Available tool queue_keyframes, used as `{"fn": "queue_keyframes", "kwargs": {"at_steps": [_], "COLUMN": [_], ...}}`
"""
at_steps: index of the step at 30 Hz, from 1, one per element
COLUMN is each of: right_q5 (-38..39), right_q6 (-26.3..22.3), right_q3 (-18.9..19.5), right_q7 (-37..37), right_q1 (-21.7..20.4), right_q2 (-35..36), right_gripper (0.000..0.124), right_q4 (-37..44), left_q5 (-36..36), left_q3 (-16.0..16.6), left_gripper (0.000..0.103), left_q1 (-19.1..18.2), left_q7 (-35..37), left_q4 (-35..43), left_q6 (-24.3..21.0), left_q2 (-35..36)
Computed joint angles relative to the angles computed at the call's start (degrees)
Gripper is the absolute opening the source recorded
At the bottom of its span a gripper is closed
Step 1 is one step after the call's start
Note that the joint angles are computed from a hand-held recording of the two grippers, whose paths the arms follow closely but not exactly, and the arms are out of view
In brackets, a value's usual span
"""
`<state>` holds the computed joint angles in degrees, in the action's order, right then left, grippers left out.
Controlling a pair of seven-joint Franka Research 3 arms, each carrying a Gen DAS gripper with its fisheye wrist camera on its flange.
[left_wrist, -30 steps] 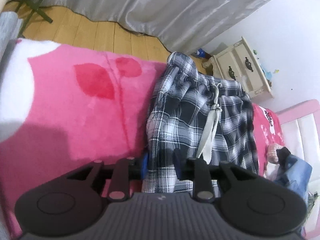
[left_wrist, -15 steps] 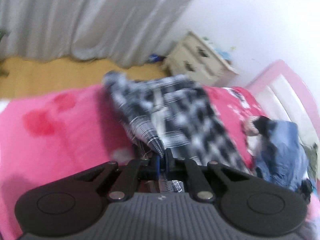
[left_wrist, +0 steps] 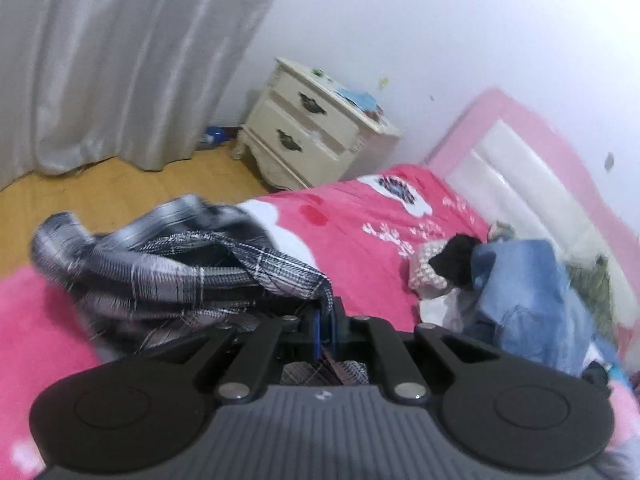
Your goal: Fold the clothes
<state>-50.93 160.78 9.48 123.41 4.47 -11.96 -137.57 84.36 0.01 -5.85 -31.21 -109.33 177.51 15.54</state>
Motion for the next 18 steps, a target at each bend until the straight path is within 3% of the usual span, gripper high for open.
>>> {"fn": "queue_keyframes", "kwargs": {"at_steps": [4, 7, 11, 12, 14, 16, 17, 18], "right_q5": [3.1, 4.7, 10.9, 13.4, 17.8, 19.8, 20.5, 21.1], "right_q6": [-1.7, -3.1, -5.0, -5.3, -5.2, -4.7, -4.5, -4.4], "right_q3": [-2.8, -5.4, -8.0, -8.3, -8.5, -9.6, -10.2, -11.0], "right_q7": [-2.8, -3.9, -7.2, -9.3, -13.8, -14.9, -15.0, -14.8], "right_q1": [0.7, 2.2, 3.7, 3.7, 3.7, 4.3, 4.8, 5.4], "right_q2": [9.6, 15.3, 23.1, 25.1, 27.5, 27.7, 27.2, 26.2], "right_gripper": [0.001, 0.001, 0.001, 0.002, 0.006, 0.015, 0.025, 0.032], "right_q4": [7.5, 11.5, 17.1, 18.2, 19.3, 19.2, 18.9, 18.3], "left_q5": [-20.7, -30.8, -46.3, -47.1, -47.7, -52.0, -53.9, -56.3], "left_q3": [-7.0, -13.1, -26.3, -27.7, -27.2, -28.9, -29.9, -31.8], "left_gripper": [0.006, 0.007, 0.026, 0.025, 0.027, 0.04, 0.048, 0.049], "left_q1": [3.8, 6.8, 14.7, 15.5, 15.6, 17.6, 19.4, 22.0], "left_q7": [28.1, 45.3, 71.8, 75.4, 77.3, 77.9, 78.1, 79.1], "left_q4": [8.2, 15.5, 23.8, 24.9, 23.6, 21.3, 18.8, 16.1], "left_q6": [-3.2, -7.6, -16.4, -17.8, -16.0, -15.5, -12.9, -10.0], "left_q2": [9.4, 16.7, 26.9, 28.3, 27.6, 25.6, 24.1, 22.7]}}
